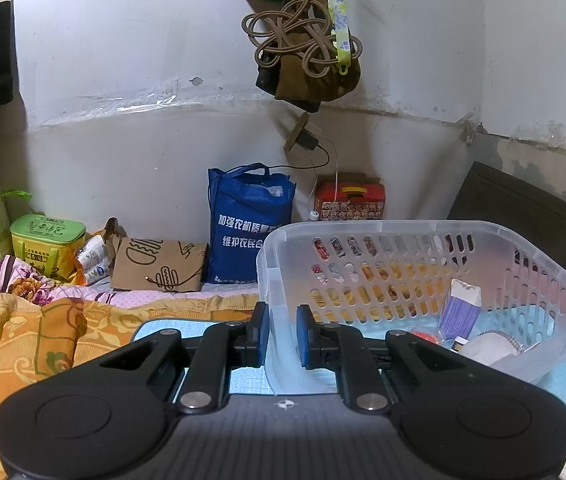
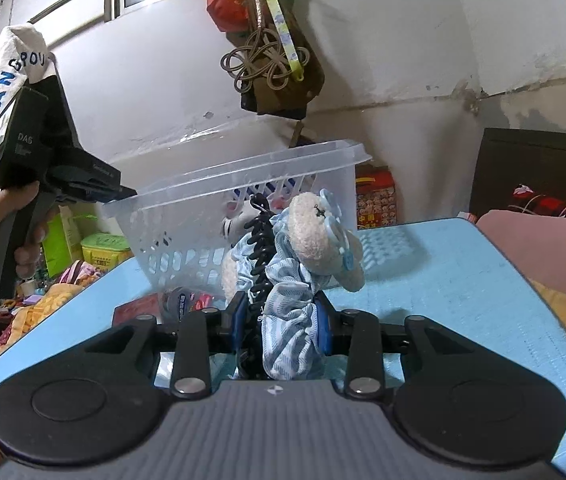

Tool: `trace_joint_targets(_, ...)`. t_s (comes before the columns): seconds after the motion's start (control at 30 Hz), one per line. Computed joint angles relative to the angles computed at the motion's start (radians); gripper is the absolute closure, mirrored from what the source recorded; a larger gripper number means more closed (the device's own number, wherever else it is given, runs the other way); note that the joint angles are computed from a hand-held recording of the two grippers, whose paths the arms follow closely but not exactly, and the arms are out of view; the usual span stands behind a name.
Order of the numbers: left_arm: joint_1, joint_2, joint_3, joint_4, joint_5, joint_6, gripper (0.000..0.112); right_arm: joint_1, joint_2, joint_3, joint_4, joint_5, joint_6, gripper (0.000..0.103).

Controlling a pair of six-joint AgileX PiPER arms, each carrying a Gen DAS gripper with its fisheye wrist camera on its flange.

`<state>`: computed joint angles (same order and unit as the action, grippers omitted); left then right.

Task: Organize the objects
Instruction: 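Grasp the blue-and-white plush toy with the right tool, then carry the plush toy into the basket and open the right tool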

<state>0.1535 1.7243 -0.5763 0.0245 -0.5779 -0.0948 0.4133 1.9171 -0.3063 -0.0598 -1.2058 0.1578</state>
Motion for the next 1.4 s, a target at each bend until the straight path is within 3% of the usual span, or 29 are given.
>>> trace_joint_targets(0.53, 0.005, 0.002, -0.006, 0.025, 0.006, -0.027, 0.095, -0.009, -0.038, 0.01, 0.015, 0.017, -0.008, 0.066)
trace_joint_targets(0.73, 0.005, 0.003, -0.007, 0.027, 0.007, -0.03, 0.095, -0.039, -0.172, 0.039, -0.014, 0.048, -0.018, 0.066)
trace_joint_targets(0.9, 0.003, 0.002, -0.009, 0.035, 0.013, -0.044, 0.095, -0.041, -0.348, -0.018, -0.025, 0.206, -0.051, 0.066)
trace_joint_targets(1.03, 0.002, 0.002, -0.005, 0.035, 0.01, -0.047, 0.095, 0.023, -0.385, -0.144, 0.042, 0.347, -0.145, 0.066)
trace_joint_targets(1.1, 0.001, 0.002, -0.004, 0.032, 0.007, -0.041, 0.095, 0.012, -0.366, -0.263, -0.035, 0.469, -0.083, 0.066)
trace_joint_targets(1.17, 0.009, 0.005, -0.004, 0.052, 0.004, -0.055, 0.095, -0.016, -0.324, -0.427, -0.2, 0.647, 0.084, 0.066)
trace_joint_targets(1.27, 0.025, 0.005, -0.005, 0.096, 0.006, -0.093, 0.095, -0.026, -0.228, -0.611, -0.346, 0.789, 0.276, 0.066)
trace_joint_targets(1.4, 0.032, 0.003, -0.007, 0.114, 0.011, -0.107, 0.095, 0.009, -0.138, -0.745, -0.187, 0.937, 0.111, 0.065)
